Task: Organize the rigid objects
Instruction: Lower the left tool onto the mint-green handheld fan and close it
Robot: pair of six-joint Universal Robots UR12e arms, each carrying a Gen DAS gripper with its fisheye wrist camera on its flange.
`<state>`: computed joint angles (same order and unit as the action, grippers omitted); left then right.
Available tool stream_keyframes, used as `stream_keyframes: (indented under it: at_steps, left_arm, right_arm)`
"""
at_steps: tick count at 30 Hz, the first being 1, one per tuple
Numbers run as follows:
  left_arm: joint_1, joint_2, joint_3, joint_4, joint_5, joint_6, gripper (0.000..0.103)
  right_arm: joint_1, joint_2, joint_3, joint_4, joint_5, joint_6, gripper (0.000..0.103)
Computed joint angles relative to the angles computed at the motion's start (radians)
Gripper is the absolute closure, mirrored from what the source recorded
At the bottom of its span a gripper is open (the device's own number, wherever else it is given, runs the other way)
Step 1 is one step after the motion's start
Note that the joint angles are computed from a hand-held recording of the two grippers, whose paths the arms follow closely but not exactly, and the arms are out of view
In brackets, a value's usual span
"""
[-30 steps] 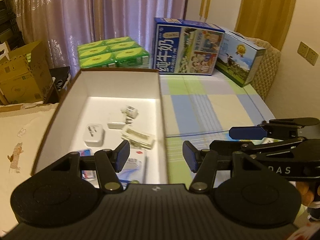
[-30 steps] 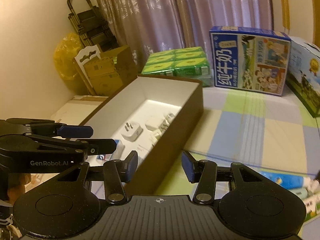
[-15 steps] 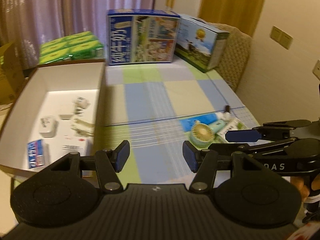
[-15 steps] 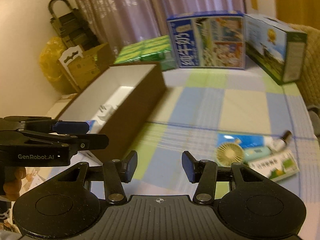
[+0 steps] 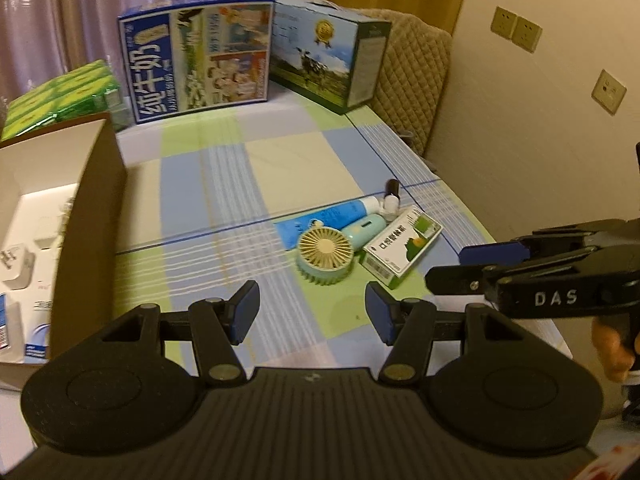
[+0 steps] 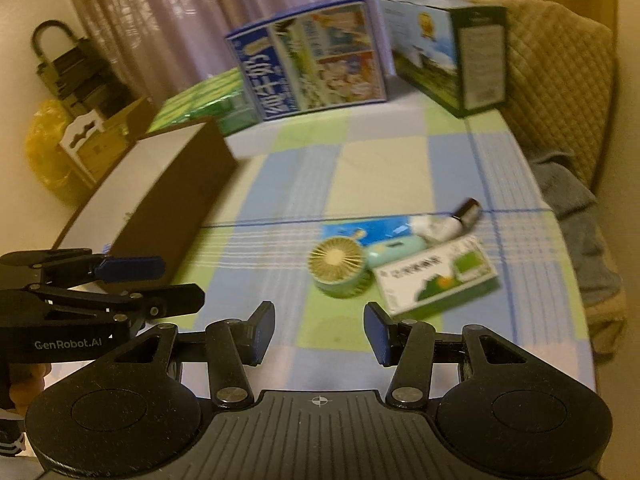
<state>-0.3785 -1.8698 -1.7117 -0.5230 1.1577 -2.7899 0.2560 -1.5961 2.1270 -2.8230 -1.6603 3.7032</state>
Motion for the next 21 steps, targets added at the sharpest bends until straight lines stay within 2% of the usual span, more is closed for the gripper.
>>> stream_keyframes:
  at_steps: [9, 21]
  left_arm:
    - [-0.035, -0.052, 0.025, 0.033, 0.025, 0.010, 0.048]
    - [-0.064, -0.125, 0.091, 0.040, 0.051, 0.030, 0.049]
  right_arm:
    - [-0.051, -0.037, 0.043, 0.027, -0.003, 0.024, 0.056]
    - [-0.109, -0.031, 0.062, 0.038, 0.000, 0.038, 0.057]
